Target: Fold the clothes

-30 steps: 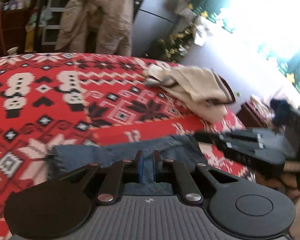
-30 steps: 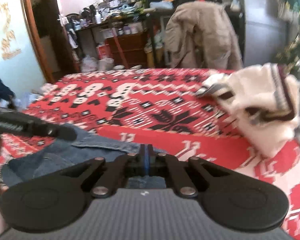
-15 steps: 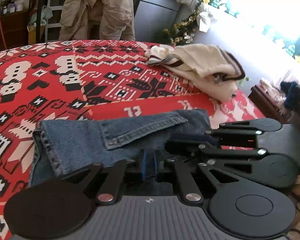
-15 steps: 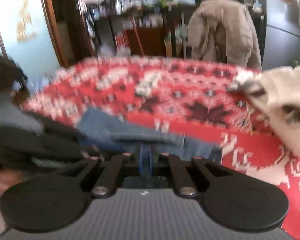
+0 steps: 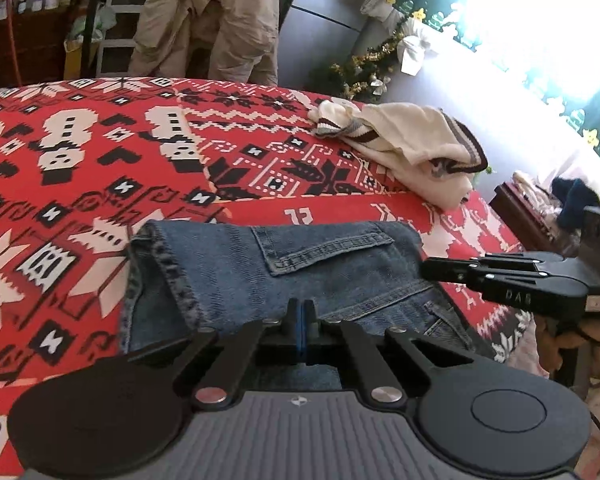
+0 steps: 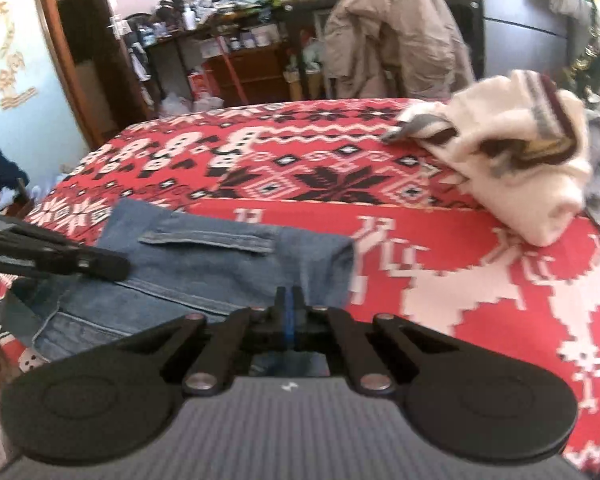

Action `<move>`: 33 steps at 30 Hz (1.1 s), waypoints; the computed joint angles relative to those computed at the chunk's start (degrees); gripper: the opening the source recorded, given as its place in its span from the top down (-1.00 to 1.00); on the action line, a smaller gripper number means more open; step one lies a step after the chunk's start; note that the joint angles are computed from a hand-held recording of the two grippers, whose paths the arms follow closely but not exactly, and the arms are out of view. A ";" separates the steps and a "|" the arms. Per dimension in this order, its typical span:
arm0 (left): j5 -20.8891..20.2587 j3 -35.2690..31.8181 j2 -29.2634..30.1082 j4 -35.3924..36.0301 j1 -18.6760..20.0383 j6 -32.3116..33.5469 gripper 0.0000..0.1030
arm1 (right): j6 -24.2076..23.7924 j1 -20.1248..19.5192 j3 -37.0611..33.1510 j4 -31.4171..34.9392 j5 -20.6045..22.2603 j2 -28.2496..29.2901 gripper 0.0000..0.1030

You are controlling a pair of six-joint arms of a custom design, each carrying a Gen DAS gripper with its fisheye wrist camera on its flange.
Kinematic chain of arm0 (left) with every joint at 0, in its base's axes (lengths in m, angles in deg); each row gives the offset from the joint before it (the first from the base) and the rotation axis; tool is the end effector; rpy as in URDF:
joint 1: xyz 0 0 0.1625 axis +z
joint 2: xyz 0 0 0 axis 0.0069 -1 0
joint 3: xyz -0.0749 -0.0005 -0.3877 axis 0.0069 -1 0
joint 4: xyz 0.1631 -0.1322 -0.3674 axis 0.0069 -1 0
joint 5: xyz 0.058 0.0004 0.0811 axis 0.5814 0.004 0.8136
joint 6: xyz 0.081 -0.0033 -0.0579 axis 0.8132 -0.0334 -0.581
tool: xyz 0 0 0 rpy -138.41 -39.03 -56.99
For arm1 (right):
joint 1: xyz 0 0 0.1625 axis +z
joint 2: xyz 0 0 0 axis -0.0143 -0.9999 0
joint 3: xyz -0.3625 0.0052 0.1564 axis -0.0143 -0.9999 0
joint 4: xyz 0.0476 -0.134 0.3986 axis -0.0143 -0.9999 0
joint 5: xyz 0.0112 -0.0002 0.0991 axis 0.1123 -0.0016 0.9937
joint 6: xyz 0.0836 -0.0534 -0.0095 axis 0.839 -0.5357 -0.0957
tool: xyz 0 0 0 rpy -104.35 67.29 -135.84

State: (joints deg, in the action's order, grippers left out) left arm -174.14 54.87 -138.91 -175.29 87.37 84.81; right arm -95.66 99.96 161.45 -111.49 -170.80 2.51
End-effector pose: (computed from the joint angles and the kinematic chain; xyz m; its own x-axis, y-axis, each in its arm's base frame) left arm 0.1130 -0.6841 0.2563 -0.7899 0.5392 -0.2922 0.6115 0.7288 -0.3082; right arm 0.1994 -0.6390 -0.0636 -0.8229 -0.1889 0.5358 -0.4978 0.6943 -0.5198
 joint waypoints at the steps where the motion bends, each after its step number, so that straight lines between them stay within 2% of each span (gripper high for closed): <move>1: 0.74 0.38 -0.31 -0.99 -0.24 -0.14 0.95 | 1.53 -0.15 0.44 -0.08 -0.39 -0.56 0.95; 3: 1.91 0.93 -0.87 -2.85 -0.67 -0.38 0.91 | 1.94 -0.16 0.76 -0.79 -0.92 -1.17 0.95; 6: 1.44 -0.52 -0.27 -4.59 -0.58 -1.48 0.86 | 0.86 0.06 0.58 -3.08 1.04 -1.66 0.94; 8: 1.76 -2.79 1.46 -4.92 -0.44 -2.99 0.86 | 0.30 0.21 -0.52 -3.35 2.47 -1.52 0.85; 11: 4.80 -5.47 4.14 -5.57 -0.53 -3.42 0.86 | -0.57 0.39 -5.34 1.11 1.94 0.61 0.85; 12: 5.95 -5.80 4.59 -5.46 -0.45 -2.98 0.93 | -0.42 0.27 -7.23 3.30 1.29 1.63 0.85; 14: 6.45 -6.20 4.91 -4.24 0.14 -2.36 0.94 | -0.97 -0.05 -9.73 5.47 -0.43 3.50 0.84; 18: 7.30 -4.95 3.51 -3.54 0.47 -1.25 0.94 | 1.04 -2.00 -6.70 3.36 2.52 2.80 0.85; 20: 7.77 -4.02 2.52 -3.97 0.32 -2.07 0.94 | 1.34 -1.55 -5.67 3.41 -0.80 2.06 0.80; 21: 7.75 -3.25 1.91 -4.63 0.21 -1.94 0.95 | 1.09 -1.33 -5.11 3.07 -2.43 1.77 0.81; 22: 7.32 -2.27 1.14 -5.33 0.10 -1.73 0.86 | 0.43 -1.26 -4.08 2.30 -2.60 1.17 0.82; 23: 6.31 -1.25 0.27 -5.52 0.02 -1.58 0.86 | -0.53 -1.01 -2.82 0.85 -2.14 0.58 0.82; 26: 2.61 1.93 -2.04 -4.67 -0.54 -1.38 0.86 | -3.33 0.45 0.78 -2.13 1.11 -1.14 0.81; 30: -1.15 5.99 -4.33 -3.35 -1.57 -0.67 0.86 | -4.10 2.70 0.95 0.45 4.57 -0.56 0.81; 33: 1.69 8.41 -4.02 -4.93 -2.33 1.31 0.86 | -4.94 4.00 -1.16 2.74 4.81 1.89 0.81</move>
